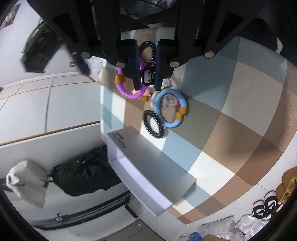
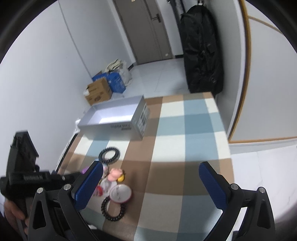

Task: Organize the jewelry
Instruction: 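Lower the left gripper onto the purple ring and close on it, then grasp the white round disc with the right gripper while the left holds the purple ring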

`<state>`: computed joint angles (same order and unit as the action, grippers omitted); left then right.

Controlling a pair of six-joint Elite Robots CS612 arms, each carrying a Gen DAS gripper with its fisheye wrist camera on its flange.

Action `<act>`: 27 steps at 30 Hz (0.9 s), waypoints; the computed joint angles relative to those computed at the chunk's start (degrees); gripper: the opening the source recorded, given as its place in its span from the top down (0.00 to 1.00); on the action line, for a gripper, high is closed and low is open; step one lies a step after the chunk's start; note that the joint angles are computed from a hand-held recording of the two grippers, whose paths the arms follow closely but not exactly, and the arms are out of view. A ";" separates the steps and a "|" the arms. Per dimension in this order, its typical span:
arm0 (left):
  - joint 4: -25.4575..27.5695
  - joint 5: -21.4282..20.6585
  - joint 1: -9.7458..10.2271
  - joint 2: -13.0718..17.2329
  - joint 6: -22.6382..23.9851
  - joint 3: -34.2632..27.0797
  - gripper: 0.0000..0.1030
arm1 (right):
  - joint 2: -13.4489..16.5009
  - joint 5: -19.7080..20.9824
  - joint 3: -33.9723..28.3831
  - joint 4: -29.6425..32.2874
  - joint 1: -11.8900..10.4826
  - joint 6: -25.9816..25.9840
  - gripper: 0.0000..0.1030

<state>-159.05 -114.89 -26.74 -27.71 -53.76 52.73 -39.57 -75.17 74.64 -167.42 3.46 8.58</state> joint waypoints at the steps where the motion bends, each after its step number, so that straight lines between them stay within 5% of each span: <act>1: -0.27 0.29 -0.07 0.02 -0.20 -0.14 0.91 | 0.06 1.45 -0.09 1.20 -0.07 -0.62 0.00; 6: -3.09 2.04 -0.06 -0.48 -0.55 0.51 0.91 | 1.09 8.87 -1.64 9.82 -0.58 -1.43 0.02; 9: -4.49 2.20 -0.05 -0.52 -0.91 0.59 0.91 | 1.94 11.72 -2.93 14.59 -0.59 -2.06 0.15; 19: -7.05 1.38 0.33 -0.86 -0.94 1.36 0.91 | 2.90 5.60 -4.73 15.72 2.01 -9.25 0.24; 27: -6.91 0.89 0.49 -0.66 -1.45 0.93 0.91 | 3.28 -0.05 -5.58 15.83 3.40 -13.51 0.58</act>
<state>-165.96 -113.99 -26.24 -28.36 -55.21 53.67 -36.29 -75.23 69.06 -151.59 6.85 -4.94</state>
